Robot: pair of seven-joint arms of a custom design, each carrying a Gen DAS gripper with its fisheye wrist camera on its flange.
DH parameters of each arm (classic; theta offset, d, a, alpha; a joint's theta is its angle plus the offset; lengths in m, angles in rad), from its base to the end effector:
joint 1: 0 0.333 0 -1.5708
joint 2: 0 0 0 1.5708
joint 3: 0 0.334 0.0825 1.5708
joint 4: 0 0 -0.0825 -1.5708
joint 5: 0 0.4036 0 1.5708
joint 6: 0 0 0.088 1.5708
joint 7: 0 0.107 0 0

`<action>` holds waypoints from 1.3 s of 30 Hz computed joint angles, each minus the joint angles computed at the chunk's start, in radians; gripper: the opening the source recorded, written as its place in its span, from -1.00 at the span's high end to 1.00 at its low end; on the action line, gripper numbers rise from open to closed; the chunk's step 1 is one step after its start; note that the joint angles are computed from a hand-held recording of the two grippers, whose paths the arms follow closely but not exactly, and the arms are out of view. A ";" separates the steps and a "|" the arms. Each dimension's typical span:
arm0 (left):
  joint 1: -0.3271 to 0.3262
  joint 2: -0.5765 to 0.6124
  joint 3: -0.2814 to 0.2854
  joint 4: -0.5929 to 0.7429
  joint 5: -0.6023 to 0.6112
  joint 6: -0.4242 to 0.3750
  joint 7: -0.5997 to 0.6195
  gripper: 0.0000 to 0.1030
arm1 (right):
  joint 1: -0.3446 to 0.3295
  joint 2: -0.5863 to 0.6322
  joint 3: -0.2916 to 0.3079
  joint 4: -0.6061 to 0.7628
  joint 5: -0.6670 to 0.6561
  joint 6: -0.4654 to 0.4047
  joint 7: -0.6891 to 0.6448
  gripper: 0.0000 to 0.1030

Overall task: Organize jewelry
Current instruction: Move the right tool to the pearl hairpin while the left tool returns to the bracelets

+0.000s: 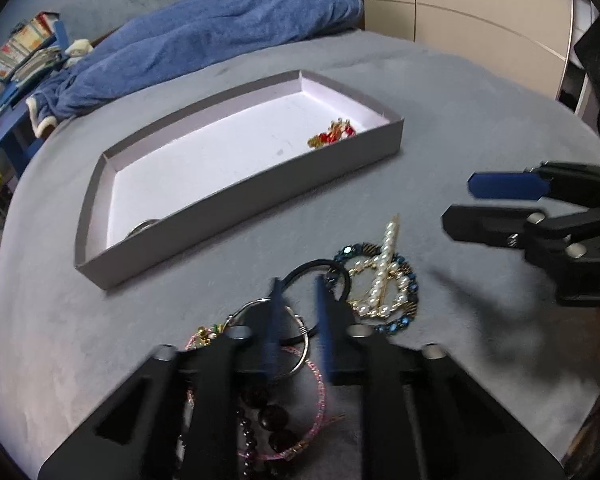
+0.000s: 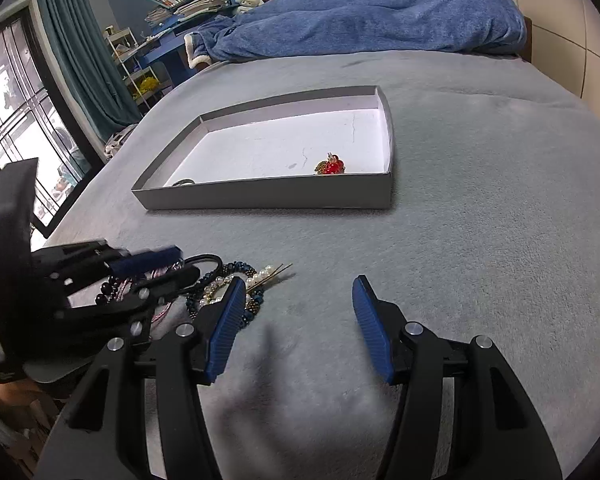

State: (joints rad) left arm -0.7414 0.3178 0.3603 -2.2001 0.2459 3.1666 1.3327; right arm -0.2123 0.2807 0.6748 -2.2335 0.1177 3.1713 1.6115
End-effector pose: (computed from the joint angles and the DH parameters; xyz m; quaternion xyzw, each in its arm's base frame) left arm 0.5619 -0.2587 0.3209 -0.5033 0.7984 -0.2441 0.2229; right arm 0.5571 0.2480 0.3554 -0.7282 0.5844 -0.0921 0.3460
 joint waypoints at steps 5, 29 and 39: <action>-0.138 -0.025 0.143 -0.051 -0.024 0.108 0.003 0.99 | -0.006 0.006 0.008 0.004 -0.002 0.001 0.001 -0.08; 0.100 -0.131 -0.091 -0.144 -0.290 0.199 0.156 0.99 | 0.098 0.019 -0.078 0.029 0.033 -0.037 -0.045 -0.08; 0.169 -0.131 -0.185 -0.142 -0.397 0.198 0.261 0.99 | 0.090 0.021 -0.066 0.029 0.069 -0.032 -0.080 -0.08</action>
State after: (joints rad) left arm -0.5725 0.1868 0.1752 -2.3417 -0.1513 3.3649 1.5933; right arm -0.1221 0.3020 0.6087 -2.2042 0.1872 3.1396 1.5315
